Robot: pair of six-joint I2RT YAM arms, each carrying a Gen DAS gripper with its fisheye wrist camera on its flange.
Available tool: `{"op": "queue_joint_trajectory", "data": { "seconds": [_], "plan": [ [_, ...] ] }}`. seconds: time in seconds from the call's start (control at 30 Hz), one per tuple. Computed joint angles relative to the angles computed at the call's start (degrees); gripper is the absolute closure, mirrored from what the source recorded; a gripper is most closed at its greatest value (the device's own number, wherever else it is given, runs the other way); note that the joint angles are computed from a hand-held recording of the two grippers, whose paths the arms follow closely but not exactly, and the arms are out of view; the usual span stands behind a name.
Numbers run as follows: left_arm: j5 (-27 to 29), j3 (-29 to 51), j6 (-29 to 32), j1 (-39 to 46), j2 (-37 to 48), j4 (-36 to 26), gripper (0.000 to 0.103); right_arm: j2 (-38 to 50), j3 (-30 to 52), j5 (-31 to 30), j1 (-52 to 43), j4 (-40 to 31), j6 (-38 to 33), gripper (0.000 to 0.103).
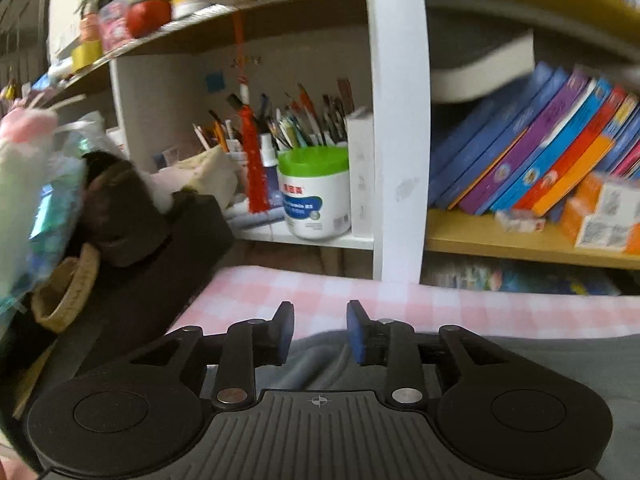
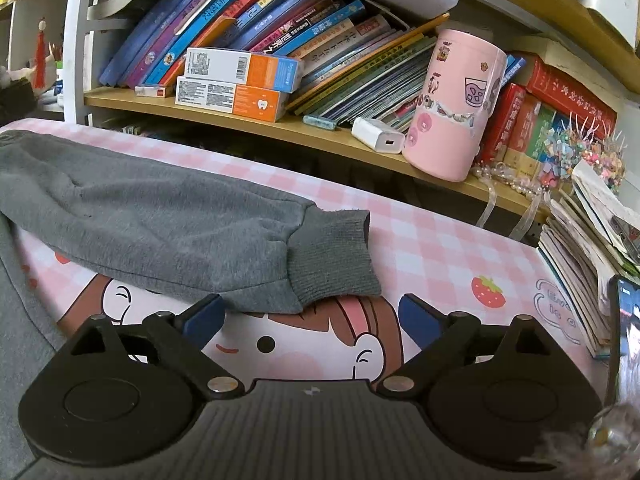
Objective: Fold clothes
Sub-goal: 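Grasp the sweatshirt body with the left gripper and pull it flat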
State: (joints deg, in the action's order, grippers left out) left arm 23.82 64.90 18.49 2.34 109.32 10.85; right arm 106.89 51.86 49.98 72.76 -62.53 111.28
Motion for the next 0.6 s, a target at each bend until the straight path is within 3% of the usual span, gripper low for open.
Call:
{"op": "queue_joint_trajectory", "data": {
  "seconds": [0.17,0.3,0.47,0.6],
  "plan": [
    [7.91,-8.37,-0.86,7.44,-5.37,2.35,0.073,-0.29,-0.20,-0.25,-0.32,1.04,-1.34,0.009],
    [12.83,-12.70,3.54,11.96,-7.96,-0.55,0.073,-0.35,-0.20,-0.31,-0.39,1.33,-1.65,0.008],
    [8.50,-11.11,11.49,12.73,-6.42,-9.04,0.077,-0.81,-0.75,-0.39,-0.29,1.68,-1.34,0.009],
    [6.51,-9.55,12.64,13.02,-4.01,-7.46,0.073,-1.50,-1.45,-0.45,-0.39,2.35,-1.31,0.009]
  ]
}}
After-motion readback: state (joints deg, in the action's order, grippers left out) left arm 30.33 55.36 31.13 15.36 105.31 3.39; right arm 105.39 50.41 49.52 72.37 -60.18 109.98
